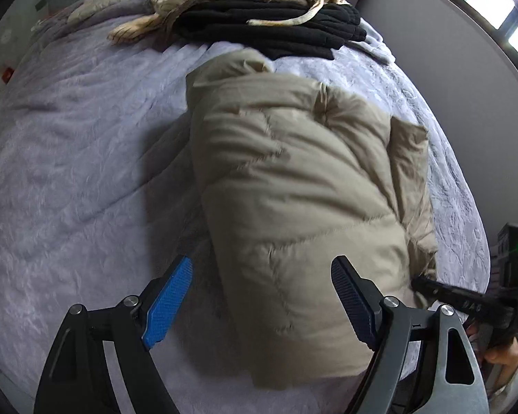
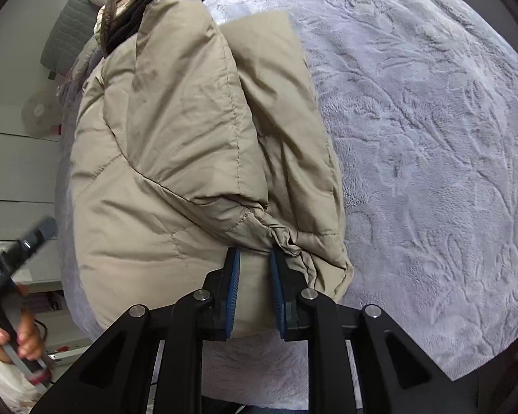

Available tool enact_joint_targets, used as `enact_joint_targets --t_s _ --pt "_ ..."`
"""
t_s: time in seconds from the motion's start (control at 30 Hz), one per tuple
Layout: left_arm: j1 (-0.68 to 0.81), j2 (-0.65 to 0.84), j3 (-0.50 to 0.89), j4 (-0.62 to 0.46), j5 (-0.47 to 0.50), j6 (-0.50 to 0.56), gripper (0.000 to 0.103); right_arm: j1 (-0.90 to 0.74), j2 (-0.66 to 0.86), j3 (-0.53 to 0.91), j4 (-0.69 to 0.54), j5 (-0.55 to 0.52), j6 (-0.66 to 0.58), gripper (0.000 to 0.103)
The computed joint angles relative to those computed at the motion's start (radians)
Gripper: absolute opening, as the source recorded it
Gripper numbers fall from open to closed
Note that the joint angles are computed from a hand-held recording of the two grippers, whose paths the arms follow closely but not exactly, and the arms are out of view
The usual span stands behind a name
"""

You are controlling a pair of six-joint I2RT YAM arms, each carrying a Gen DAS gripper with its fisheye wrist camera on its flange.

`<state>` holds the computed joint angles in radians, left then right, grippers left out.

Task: Fold large clothes
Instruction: 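Pinch the bundle edge with both tools and tuck it into shape, then open both tools and lift them away from the folded coat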

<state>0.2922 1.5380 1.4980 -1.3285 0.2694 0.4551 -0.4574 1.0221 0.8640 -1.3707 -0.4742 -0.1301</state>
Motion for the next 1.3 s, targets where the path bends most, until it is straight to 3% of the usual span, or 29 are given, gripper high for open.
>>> enact_joint_targets --t_s 0.1,0.13,0.17,0.33,0.53,0.6,0.63,0.83,1.13,1.3 --pt "0.056 -0.016 -0.036 -0.004 0.01 0.015 0.084 -0.01 -0.002 0.056 -0.044 0.0 -0.009 0.027" --pt "0.069 -0.017 -0.038 -0.006 0.012 0.016 0.099 -0.047 -0.001 0.07 -0.07 0.0 -0.056 0.028" --pt "0.082 -0.018 -0.039 -0.006 0.018 0.015 0.103 -0.038 0.003 0.098 -0.081 0.005 -0.056 0.03" --pt "0.112 -0.008 -0.021 0.006 0.042 0.025 0.103 -0.019 -0.001 0.195 -0.119 0.001 -0.035 0.037" --pt "0.116 0.03 -0.01 0.0 0.053 0.027 0.103 0.048 -0.007 0.223 -0.095 0.032 0.031 0.068" --pt "0.116 0.037 -0.019 0.007 0.046 0.026 0.103 0.039 -0.003 0.204 -0.076 0.034 0.023 0.084" --pt "0.112 0.038 -0.026 0.013 0.04 0.024 0.103 0.042 -0.005 0.196 -0.063 0.034 0.03 0.087" --pt "0.095 0.045 -0.049 0.032 0.017 0.016 0.103 0.1 -0.011 0.14 0.011 0.067 0.061 0.089" --pt "0.085 0.06 -0.065 0.042 0.006 0.002 0.103 0.071 0.048 0.15 0.044 0.101 -0.003 0.09" --pt "0.119 0.123 -0.009 -0.017 0.078 0.057 0.103 0.004 0.164 0.198 0.014 0.059 -0.074 0.09"
